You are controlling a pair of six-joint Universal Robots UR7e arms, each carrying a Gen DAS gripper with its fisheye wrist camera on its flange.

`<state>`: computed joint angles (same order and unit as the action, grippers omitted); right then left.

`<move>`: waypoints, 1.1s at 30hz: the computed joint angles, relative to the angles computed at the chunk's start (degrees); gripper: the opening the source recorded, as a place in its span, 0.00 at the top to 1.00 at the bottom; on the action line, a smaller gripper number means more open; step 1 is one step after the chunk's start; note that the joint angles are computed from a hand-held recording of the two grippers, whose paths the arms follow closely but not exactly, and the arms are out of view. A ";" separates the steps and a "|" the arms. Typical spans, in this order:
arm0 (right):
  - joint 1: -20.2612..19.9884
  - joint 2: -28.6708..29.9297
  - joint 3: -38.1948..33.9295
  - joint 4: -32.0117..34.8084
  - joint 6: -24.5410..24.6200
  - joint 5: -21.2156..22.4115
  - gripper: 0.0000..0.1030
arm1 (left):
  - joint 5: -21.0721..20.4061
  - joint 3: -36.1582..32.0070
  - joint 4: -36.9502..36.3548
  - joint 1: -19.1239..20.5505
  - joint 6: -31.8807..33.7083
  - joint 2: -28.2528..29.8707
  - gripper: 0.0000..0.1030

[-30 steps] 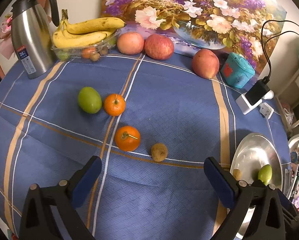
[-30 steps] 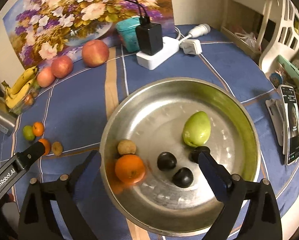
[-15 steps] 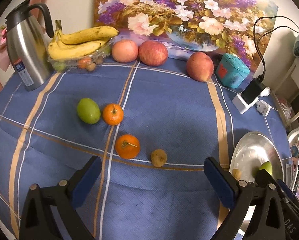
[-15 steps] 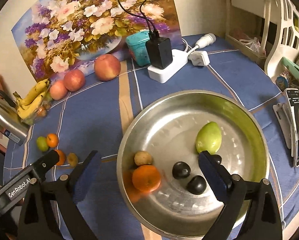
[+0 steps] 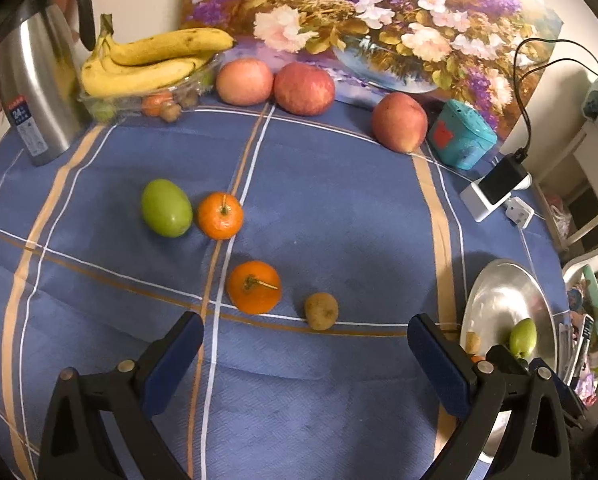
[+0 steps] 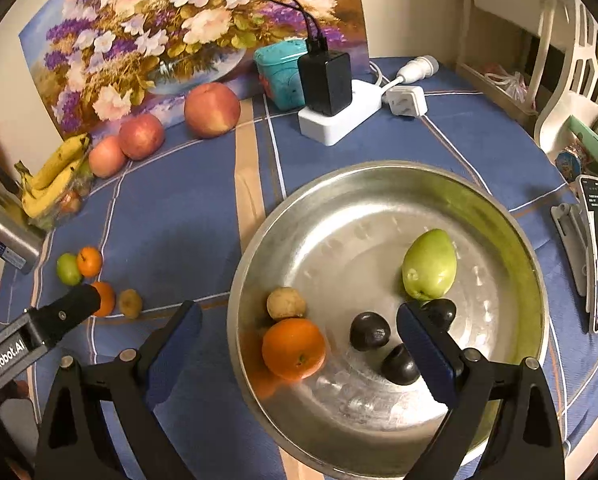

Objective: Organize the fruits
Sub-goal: 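Withdraw both tools from the plate back toward the remaining fruits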

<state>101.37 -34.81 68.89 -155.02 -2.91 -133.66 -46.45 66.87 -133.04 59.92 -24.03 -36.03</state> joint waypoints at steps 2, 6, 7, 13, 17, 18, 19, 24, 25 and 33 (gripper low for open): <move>0.10 0.35 -0.22 -0.08 -0.48 -0.22 0.05 | -0.22 -0.14 -0.01 0.18 0.35 -0.02 0.00; 0.45 1.31 -0.95 -0.75 -1.62 -1.34 0.05 | -2.20 -0.13 -1.33 0.79 2.05 -0.14 0.00; 0.52 1.51 -1.11 -0.95 -1.95 -1.23 0.05 | -2.09 -0.53 -0.82 0.89 2.12 0.01 0.00; 1.04 2.59 -1.97 -4.07 -4.48 -0.15 0.05 | -3.84 -0.48 -2.86 1.98 3.14 -0.59 0.00; 1.31 3.21 -2.86 -5.30 -4.62 1.62 0.05 | -2.25 -0.66 -3.37 2.57 4.49 -1.14 0.00; 1.40 3.44 -3.18 -5.51 -4.75 2.03 0.05 | -1.37 -0.67 -3.44 2.64 4.85 -1.28 0.00; 1.53 3.71 -3.55 -5.69 -4.88 2.44 0.05 | -0.53 -0.64 -3.66 2.79 5.18 -1.48 0.00; 1.97 5.34 -5.97 -5.14 -4.88 3.69 0.05 | 0.87 -0.41 -4.90 3.84 5.71 -2.75 0.00; 1.98 5.62 -6.62 -3.98 -4.20 4.12 0.05 | 1.72 -0.20 -5.01 3.91 5.84 -3.09 0.00; 2.79 8.79 -11.09 0.61 -5.03 6.12 0.05 | 5.96 -0.03 -4.73 4.78 4.53 -4.71 0.00</move>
<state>104.16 -26.02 57.80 -154.41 -7.95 -127.54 -40.49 66.84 -137.77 64.69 -19.50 -40.74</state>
